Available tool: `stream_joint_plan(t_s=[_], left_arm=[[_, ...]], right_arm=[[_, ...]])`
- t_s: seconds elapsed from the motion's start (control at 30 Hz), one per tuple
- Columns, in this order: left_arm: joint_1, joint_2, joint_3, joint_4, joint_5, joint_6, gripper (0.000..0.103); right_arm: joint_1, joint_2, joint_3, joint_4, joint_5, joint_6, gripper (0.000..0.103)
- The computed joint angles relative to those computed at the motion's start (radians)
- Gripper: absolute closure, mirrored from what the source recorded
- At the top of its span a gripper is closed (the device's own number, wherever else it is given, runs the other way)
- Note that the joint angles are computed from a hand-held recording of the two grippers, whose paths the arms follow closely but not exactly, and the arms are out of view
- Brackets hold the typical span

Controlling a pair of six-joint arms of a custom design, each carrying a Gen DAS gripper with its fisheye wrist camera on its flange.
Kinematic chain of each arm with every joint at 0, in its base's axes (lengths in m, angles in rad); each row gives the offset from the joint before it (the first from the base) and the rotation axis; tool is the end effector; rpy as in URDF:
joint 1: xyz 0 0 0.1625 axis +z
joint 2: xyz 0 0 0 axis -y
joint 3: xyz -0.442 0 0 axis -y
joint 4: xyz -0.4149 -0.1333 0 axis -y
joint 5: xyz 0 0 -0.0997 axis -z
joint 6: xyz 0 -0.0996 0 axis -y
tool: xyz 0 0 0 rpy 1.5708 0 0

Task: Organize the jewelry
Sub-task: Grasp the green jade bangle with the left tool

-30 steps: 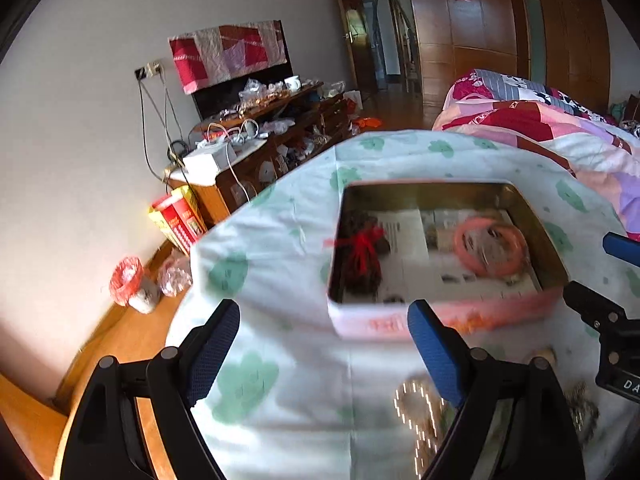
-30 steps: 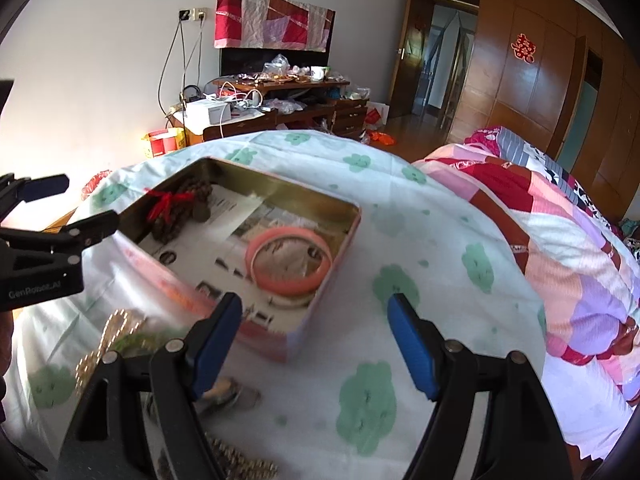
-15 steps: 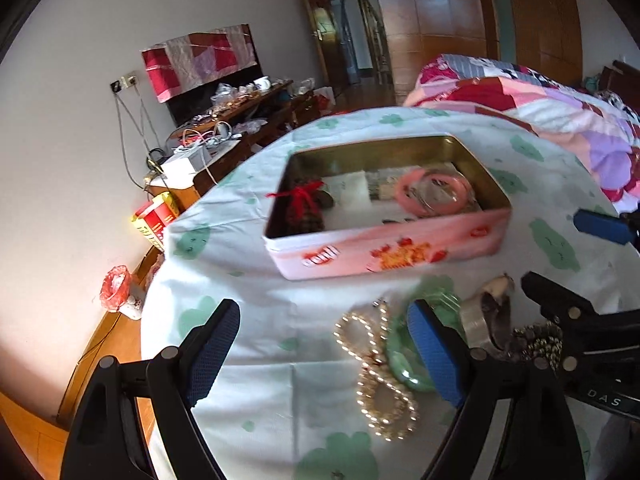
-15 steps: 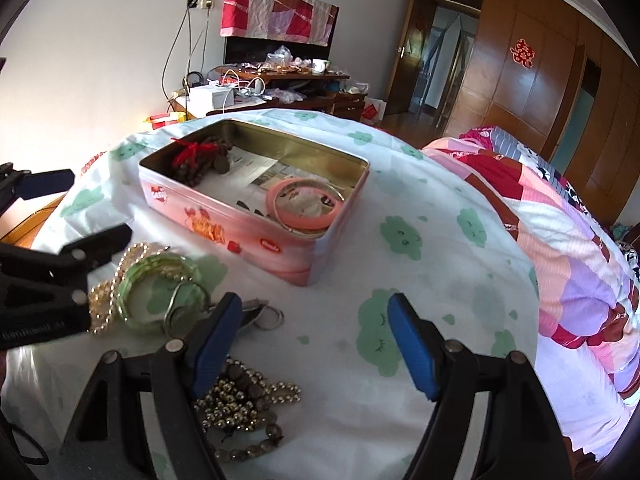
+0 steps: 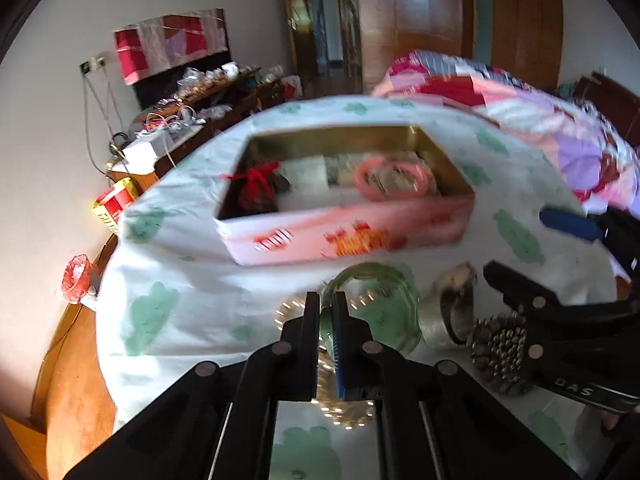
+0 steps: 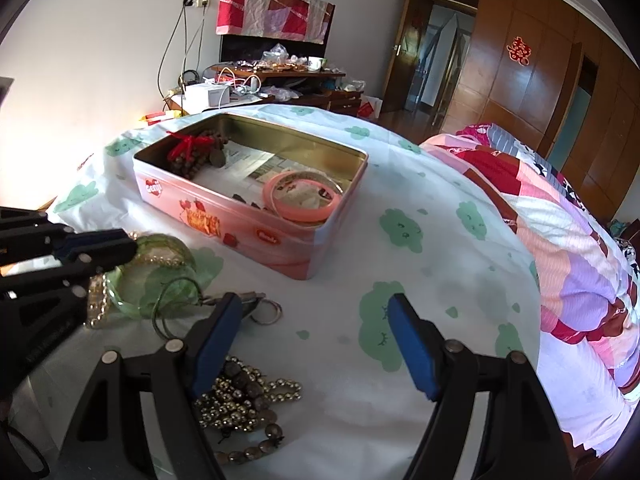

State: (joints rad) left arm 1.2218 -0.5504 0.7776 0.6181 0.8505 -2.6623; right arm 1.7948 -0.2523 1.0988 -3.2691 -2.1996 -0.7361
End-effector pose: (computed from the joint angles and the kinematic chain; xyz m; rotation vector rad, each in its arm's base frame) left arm -0.0715 -0.7785 0.1781 0.6153 2.2047 -0.8026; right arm 0.2570 -0.7919 -0.0159 0.7347 -2.1202 0.7914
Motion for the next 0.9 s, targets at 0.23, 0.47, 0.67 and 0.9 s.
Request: stream_joint_plan(t_s=[0.23,0.47,0.67,0.9], left_arm=[[-0.003,-0.098,0.090,-0.123,-0.030,0.017,0.098],[0.024,-0.080,0.055,-0.109,-0.075,-0.010,0.098],[0.035,-0.085,0.070,-0.150,-0.095,-0.002,0.098],[0.041,-0.062,0.044,-0.108,-0.086,-0.025,0.098]], right_arm=[[-0.001,-0.019,0.020,0.005,0.037,0.035,0.026],[0.006,-0.023,0.028,0.047,0.088,0.047,0.026],[0.006,0.002,-0.017,0.135,0.084,0.070,0.026],[0.004,0.015,-0.058,0.247,0.075,0.113,0.029]])
